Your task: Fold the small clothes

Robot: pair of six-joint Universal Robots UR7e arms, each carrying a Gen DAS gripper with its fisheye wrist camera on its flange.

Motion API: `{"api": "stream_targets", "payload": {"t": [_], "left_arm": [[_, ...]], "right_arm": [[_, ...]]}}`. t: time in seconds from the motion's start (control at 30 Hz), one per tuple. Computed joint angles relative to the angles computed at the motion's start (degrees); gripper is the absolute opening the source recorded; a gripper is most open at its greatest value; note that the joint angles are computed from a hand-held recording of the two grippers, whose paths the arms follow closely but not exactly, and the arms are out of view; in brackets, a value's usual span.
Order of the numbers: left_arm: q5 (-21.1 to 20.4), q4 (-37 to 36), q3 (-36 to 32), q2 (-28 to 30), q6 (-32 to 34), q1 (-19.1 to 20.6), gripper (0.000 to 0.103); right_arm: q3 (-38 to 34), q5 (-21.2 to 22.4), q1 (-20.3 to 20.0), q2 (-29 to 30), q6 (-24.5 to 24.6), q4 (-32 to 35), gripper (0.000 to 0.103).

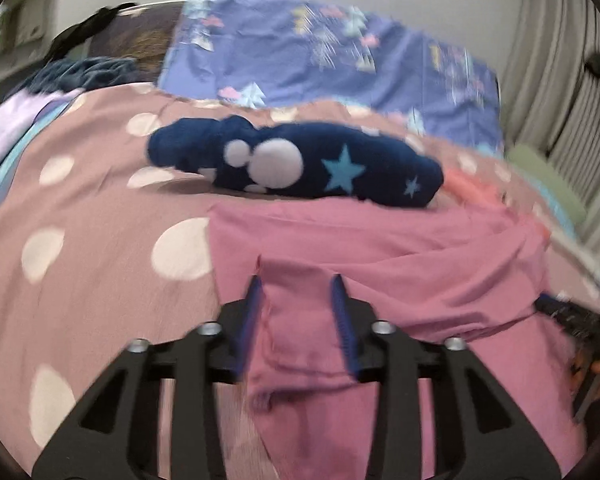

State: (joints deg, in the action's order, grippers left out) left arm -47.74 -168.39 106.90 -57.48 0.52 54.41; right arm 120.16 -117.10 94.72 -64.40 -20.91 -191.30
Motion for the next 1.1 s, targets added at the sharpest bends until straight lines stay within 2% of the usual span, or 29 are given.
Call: {"api": "stream_targets", "payload": {"t": [0.03, 0.1, 0.13, 0.17, 0.2, 0.3, 0.33, 0.47, 0.5, 0.57, 0.63, 0.7, 0.77, 0.83, 0.9, 1.07, 1.1], "left_arm": [[1.46, 3.09, -2.21, 1.51, 0.1, 0.28, 0.062], [2.9, 8.4, -5.76, 3.88, -0.03, 1.08, 0.062], [2.47, 9.65, -6.4, 4.12, -0.15, 1.42, 0.051], [0.83, 9.97, -7.07, 4.53, 0.4, 1.79, 0.029], [-0.43, 9.98, -7.05, 4.25, 0.94, 1.88, 0.001], [0.33, -0.63, -3.72, 2.83, 5.58, 0.41, 0.001], [1.23, -1.77, -3.12, 2.21, 5.53, 0.4, 0.001], [8.45, 1.1, -3.41, 2.9, 3.05, 1.76, 0.001], [9.78, 1.19, -3.24, 3.13, 2.95, 2.05, 0.002], [7.05, 2.11, -2.49, 1.76, 1.29, 2.48, 0.01], [6.13, -2.01, -0.53, 0.49, 1.92, 1.49, 0.029], [2.9, -5.58, 1.59, -0.82, 5.32, 0.26, 0.035], [0.49, -4.39, 3.09, -1.21, 7.62, -0.78, 0.039], [3.01, 0.1, 2.75, 0.76, 7.53, -1.2, 0.053], [8.06, -0.37, 3.35, 4.08, 9.57, -1.53, 0.057], [9.42, 0.0, 3.28, 3.95, 8.09, -2.16, 0.063], [10.17, 1.07, 3.83, 3.1, 5.6, -2.54, 0.065]], "right_arm": [[0.13, 0.19, -0.09, 0.03, -0.03, -0.13, 0.049], [0.16, -0.07, 0.11, 0.25, -0.24, -0.4, 0.051], [0.14, -0.15, 0.16, 0.31, -0.41, -0.42, 0.051], [0.21, -0.17, 0.2, 0.39, -0.45, -0.56, 0.052], [0.24, -0.11, 0.19, 0.36, -0.44, -0.56, 0.052], [0.2, 0.28, 0.1, 0.31, -0.09, -0.36, 0.052], [0.17, 0.41, 0.08, 0.27, 0.02, -0.27, 0.052], [0.14, 0.49, 0.03, 0.23, -0.07, -0.21, 0.052], [0.17, 0.61, -0.01, 0.18, -0.04, -0.18, 0.052], [0.14, 0.55, 0.02, 0.25, -0.03, -0.21, 0.053], [0.16, 0.54, 0.02, 0.25, -0.05, -0.24, 0.053], [0.17, 0.52, 0.04, 0.26, -0.06, -0.27, 0.053], [0.18, 0.52, 0.04, 0.28, 0.01, -0.31, 0.053], [0.18, 0.51, 0.04, 0.29, 0.0, -0.33, 0.053], [0.16, 0.54, 0.01, 0.29, 0.02, -0.3, 0.053], [0.55, 2.34, -0.47, -0.5, 1.15, 0.33, 0.053], [0.86, 2.94, -0.51, -0.9, 1.23, 0.19, 0.053]]}}
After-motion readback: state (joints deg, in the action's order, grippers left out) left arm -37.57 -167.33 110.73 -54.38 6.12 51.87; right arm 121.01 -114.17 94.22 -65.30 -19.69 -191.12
